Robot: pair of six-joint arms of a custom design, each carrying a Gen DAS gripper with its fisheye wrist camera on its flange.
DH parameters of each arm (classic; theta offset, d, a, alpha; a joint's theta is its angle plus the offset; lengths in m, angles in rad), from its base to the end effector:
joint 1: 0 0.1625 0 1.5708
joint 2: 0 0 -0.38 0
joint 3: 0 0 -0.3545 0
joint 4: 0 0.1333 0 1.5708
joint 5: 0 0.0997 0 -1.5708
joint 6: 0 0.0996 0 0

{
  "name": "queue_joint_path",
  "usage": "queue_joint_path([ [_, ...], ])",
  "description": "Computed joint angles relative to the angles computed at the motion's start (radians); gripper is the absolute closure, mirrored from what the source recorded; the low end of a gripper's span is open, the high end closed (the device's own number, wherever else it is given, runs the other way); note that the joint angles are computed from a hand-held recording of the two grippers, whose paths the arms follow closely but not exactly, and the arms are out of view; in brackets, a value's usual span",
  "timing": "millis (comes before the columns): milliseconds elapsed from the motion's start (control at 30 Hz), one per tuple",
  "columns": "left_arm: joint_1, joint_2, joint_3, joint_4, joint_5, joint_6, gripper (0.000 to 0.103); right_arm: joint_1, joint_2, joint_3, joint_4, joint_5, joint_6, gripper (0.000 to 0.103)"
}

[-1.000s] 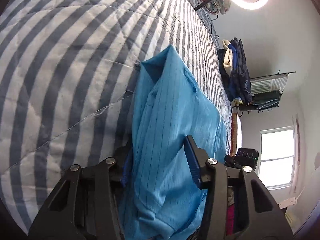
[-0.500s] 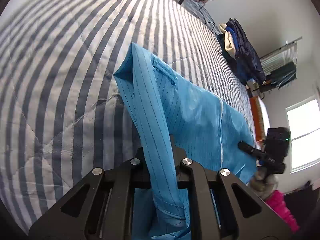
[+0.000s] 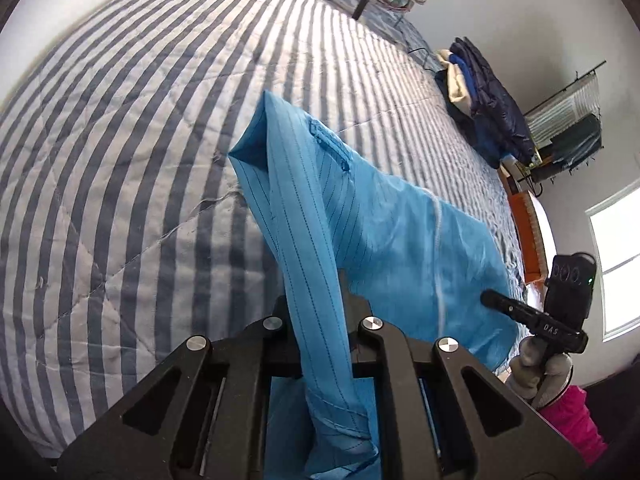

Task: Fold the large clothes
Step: 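Lift the folded blue jacket off the mattress with both grippers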

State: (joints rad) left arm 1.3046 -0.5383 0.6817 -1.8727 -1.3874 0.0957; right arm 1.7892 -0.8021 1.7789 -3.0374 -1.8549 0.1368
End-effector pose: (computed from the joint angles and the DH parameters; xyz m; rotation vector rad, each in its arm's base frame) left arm -0.0620 -0.8030 0.2257 0.5117 2.9172 -0.2575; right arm 0.2319 -0.5586 0.1044 0.0145 -2.8528 0.7733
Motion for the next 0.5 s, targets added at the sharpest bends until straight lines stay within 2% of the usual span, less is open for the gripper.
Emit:
queue_joint_path([
  [67,0.013,0.018,-0.03,0.023,-0.009,-0.01,0.096,-0.039,-0.014,0.026,-0.004,0.055,0.019,0.059],
  [167,0.021,0.042,-0.065,0.045,-0.006,-0.017,0.096,-0.122,-0.043,0.106,-0.073,0.265,0.043,0.058],
  [267,0.021,0.053,-0.072,0.046,0.01,-0.007,0.096,-0.172,-0.036,0.133,-0.131,0.395,0.065,0.058],
  [400,0.025,0.074,-0.095,0.05,0.013,-0.004,0.096,-0.18,-0.023,0.1,-0.109,0.457,0.081,0.056],
  [500,0.033,0.083,-0.116,0.064,-0.003,0.003,0.096,-0.152,-0.033,0.064,-0.021,0.385,0.041,0.056],
])
